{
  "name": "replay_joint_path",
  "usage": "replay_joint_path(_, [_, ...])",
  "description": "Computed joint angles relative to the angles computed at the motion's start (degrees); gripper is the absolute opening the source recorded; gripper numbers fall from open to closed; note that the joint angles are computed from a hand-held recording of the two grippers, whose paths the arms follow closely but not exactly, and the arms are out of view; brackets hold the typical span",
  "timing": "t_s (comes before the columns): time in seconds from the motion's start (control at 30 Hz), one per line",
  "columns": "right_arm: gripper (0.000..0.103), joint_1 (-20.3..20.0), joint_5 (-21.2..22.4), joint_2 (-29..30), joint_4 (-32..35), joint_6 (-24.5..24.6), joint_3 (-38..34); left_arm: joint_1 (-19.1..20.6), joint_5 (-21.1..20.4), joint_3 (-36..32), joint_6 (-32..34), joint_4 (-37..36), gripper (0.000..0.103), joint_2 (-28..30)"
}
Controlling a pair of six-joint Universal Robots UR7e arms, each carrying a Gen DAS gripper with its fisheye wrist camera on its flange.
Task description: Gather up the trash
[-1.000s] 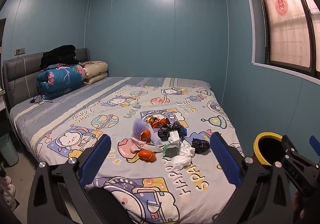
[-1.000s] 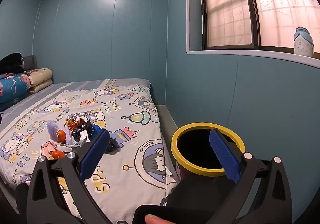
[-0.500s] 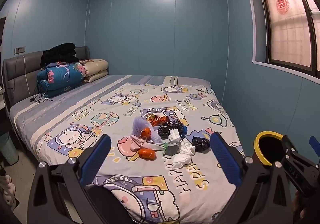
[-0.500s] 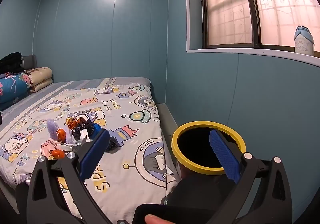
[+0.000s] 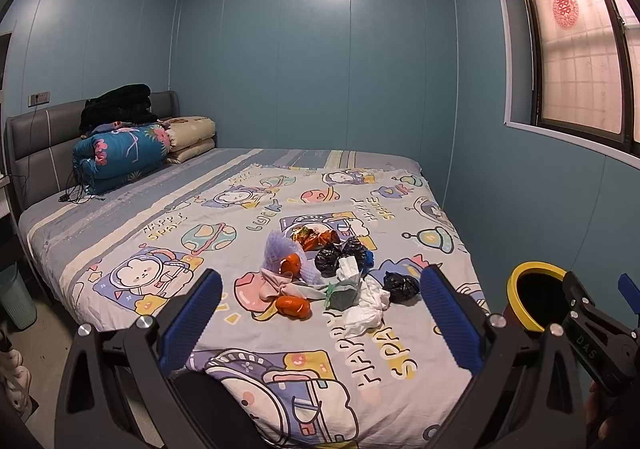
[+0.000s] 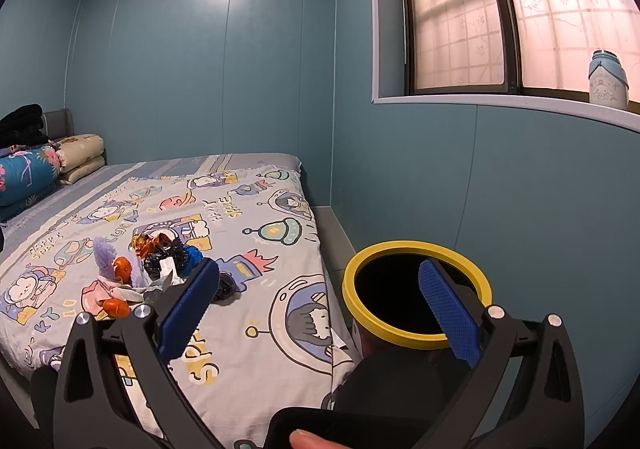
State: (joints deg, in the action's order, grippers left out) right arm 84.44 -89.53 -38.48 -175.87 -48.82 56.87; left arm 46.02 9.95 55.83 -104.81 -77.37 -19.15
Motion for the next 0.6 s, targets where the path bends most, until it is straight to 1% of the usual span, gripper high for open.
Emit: replay_joint_path(0.6, [0.096, -0.06, -0.22, 0.07, 0.29, 0.06, -0.02, 0.03, -0.16, -0.13, -1.76, 1.81, 0.096, -0.01])
